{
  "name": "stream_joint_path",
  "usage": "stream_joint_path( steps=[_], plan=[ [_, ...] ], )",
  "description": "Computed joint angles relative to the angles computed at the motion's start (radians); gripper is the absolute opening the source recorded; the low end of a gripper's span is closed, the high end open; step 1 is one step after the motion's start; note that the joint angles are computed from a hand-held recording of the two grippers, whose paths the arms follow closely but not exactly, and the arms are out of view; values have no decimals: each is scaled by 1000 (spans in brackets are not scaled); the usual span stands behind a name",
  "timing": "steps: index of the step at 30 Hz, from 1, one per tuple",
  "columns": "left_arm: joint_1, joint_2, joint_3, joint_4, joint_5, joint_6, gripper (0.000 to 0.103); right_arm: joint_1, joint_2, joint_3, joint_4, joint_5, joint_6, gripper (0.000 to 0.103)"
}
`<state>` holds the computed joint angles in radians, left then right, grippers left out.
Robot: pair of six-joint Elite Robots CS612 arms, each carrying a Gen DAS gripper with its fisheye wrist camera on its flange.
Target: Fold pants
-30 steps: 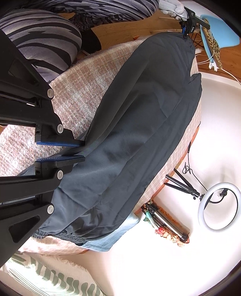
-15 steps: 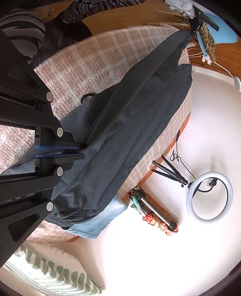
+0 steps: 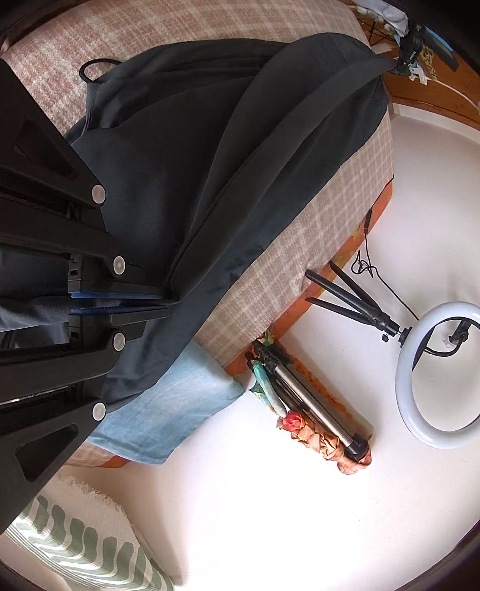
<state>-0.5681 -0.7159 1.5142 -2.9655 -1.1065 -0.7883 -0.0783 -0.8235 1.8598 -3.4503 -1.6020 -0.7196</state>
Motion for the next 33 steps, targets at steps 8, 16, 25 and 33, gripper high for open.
stream_joint_path(
  steps=[8, 16, 25, 33],
  plan=[
    [30, 82, -164, 134, -70, 30, 8, -1, 86, -159, 217, -52, 28, 0],
    [58, 73, -176, 97, -90, 71, 52, 3, 124, -236, 355, -97, 20, 27],
    [76, 1, -1, -29, -117, 114, 52, 18, 52, -200, 350, 128, 56, 53],
    [67, 29, 12, -64, -188, 124, 51, 134, 112, -392, 533, 337, 5, 53]
  ],
)
